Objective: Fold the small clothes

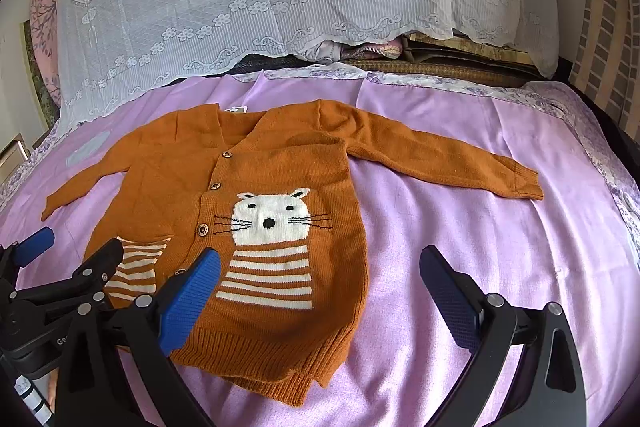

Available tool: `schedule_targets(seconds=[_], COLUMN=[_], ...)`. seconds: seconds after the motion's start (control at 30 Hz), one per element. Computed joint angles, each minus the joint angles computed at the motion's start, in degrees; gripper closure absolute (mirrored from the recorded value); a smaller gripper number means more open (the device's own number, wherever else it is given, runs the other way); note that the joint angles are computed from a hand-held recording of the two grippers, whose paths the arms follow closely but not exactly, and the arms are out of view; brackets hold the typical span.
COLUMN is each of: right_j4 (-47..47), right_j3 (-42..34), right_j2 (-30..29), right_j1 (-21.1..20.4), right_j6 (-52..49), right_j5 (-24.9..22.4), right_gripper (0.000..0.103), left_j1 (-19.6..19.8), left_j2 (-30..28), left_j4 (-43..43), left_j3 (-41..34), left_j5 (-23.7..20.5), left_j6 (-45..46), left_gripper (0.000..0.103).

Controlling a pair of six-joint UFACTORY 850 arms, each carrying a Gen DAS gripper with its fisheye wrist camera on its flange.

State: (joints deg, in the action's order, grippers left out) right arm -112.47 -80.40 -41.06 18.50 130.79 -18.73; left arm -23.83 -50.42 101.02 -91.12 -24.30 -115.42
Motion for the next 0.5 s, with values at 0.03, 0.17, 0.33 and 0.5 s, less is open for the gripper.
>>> schedule_targets(seconds=[0.03, 0.17, 0.33, 0.5], right_j4=[0.4, 0.3, 0.4, 0.3], right_j3=[0.0, 0.0, 0.0, 0.0], right_j2=[0.0, 0.1, 0.1, 0.1], right_j1=[0.0, 0.0, -0.1, -0.1], right_j6=[-0.3, -0.2, -0.3, -0.2], right_j5=[0.1, 0.2, 0.3, 0.4], right_gripper=[0.003, 0.003, 0.003, 0.003], left_j1=[0.1, 0.1, 0.1, 0.1], left_j2=[0.1, 0.1, 0.1, 0.1], left_j4=[0.3, 0.3, 0.2, 0.4], left_j3=[0.2, 0.2, 0.2, 0.2], left_j5=[0.2, 0.2, 0.3, 0.3], left_j6=[-0.3, -0.5, -0.4, -0.6], left_gripper=[0.004, 0.004, 0.004, 0.004])
